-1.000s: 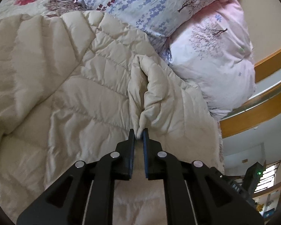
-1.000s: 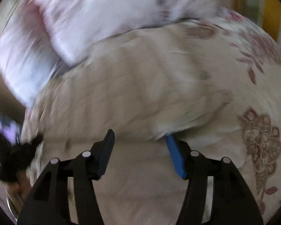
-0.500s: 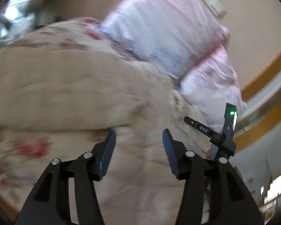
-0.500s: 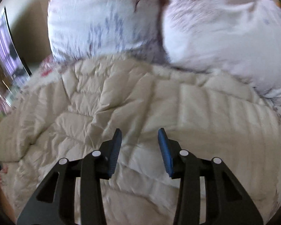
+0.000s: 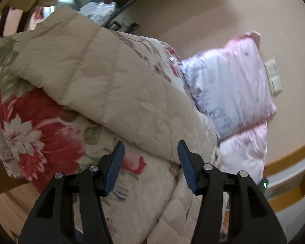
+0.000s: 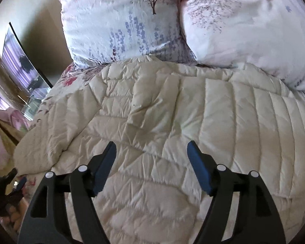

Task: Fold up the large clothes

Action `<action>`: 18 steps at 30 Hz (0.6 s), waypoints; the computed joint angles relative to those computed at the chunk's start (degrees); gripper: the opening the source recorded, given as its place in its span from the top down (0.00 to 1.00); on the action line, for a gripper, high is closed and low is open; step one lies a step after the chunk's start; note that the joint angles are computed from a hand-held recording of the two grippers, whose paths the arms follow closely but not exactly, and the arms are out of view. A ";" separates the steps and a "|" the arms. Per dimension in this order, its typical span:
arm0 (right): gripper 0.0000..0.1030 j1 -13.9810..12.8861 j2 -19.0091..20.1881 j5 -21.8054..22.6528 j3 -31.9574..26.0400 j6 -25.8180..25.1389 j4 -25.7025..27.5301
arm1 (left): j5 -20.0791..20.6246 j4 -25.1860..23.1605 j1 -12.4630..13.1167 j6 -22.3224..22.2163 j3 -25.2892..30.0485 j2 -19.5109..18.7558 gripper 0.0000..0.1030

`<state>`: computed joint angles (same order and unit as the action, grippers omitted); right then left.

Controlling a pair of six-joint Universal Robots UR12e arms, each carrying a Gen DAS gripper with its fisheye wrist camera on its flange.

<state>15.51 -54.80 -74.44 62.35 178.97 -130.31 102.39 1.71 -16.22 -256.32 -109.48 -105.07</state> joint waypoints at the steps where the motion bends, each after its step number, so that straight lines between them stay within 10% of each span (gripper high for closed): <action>1: 0.30 -0.15 -0.25 1.03 0.31 0.43 0.33 | 0.18 -0.13 0.14 -0.85 -0.19 0.06 0.47; 14: 0.29 -0.90 -2.47 6.46 3.59 -1.19 1.17 | 7.43 1.86 1.46 -14.68 -3.71 1.50 0.54; 18: 0.29 -1.24 -3.03 6.33 4.53 -1.19 -0.06 | 8.51 -0.42 2.56 -15.52 -3.85 2.00 0.86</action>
<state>14.28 -57.83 -68.12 66.89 177.78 -130.37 110.90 1.29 -13.67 -271.84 -113.33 -103.07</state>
